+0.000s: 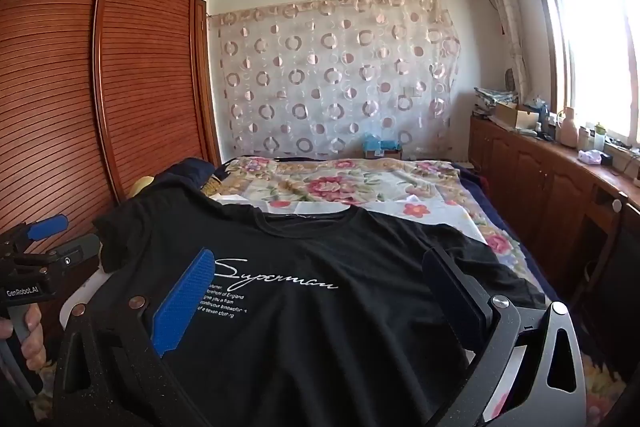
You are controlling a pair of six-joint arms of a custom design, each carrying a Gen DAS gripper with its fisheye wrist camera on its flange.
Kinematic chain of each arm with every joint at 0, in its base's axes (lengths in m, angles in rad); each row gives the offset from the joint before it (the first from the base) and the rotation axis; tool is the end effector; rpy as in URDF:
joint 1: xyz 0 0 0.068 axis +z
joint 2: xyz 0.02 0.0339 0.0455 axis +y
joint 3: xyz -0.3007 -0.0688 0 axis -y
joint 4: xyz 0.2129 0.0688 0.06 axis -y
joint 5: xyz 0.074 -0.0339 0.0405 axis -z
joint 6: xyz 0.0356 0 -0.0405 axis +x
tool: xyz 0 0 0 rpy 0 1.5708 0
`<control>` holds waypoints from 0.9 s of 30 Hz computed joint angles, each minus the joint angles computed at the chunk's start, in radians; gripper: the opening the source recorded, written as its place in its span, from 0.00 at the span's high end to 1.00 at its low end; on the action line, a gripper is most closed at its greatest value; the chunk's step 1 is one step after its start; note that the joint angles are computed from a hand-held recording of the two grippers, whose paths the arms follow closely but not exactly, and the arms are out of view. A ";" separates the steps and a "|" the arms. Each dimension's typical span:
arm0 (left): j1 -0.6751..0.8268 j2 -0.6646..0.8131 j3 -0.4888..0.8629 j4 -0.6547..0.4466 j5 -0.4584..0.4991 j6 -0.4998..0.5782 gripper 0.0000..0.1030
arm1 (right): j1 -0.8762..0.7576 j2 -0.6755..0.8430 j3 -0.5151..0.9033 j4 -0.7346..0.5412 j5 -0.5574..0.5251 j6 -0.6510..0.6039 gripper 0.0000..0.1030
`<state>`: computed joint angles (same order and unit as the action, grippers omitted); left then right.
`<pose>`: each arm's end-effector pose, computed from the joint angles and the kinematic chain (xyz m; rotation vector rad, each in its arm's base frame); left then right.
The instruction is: Fold small clothes
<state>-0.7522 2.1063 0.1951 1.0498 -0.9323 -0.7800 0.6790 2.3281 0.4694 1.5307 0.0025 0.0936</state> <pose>0.1809 -0.1301 0.0791 -0.4029 2.0067 0.2128 0.2548 0.2055 0.0755 -0.5561 1.8513 0.5192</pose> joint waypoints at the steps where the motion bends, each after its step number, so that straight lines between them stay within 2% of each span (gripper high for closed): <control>1: -0.008 0.012 -0.003 0.022 -0.021 0.019 0.00 | -0.001 0.000 -0.001 -0.001 -0.005 0.000 0.00; 8: -0.005 0.004 0.023 -0.032 -0.027 0.010 0.00 | -0.022 -0.013 -0.001 -0.023 -0.025 -0.013 0.00; 9: -0.001 0.013 -0.018 0.053 -0.017 0.028 0.00 | -0.022 -0.016 -0.002 -0.025 -0.025 -0.015 0.00; 16: 0.003 0.016 -0.014 0.054 -0.014 0.031 0.00 | -0.004 -0.008 -0.006 -0.011 -0.001 -0.015 0.00; 17: -0.010 -0.024 -0.001 -0.006 -0.022 0.020 0.00 | -0.005 -0.008 -0.008 -0.007 -0.001 -0.016 0.00; 21: -0.011 -0.020 -0.003 0.002 -0.024 0.021 0.00 | 0.001 0.000 0.004 -0.013 0.006 -0.014 0.00; 23: -0.015 -0.081 0.017 -0.084 -0.028 0.015 0.00 | 0.002 0.004 0.001 -0.003 0.006 -0.015 0.00; 27: -0.017 -0.078 0.014 -0.076 -0.030 0.017 0.00 | 0.004 0.005 -0.005 0.008 0.009 -0.013 0.00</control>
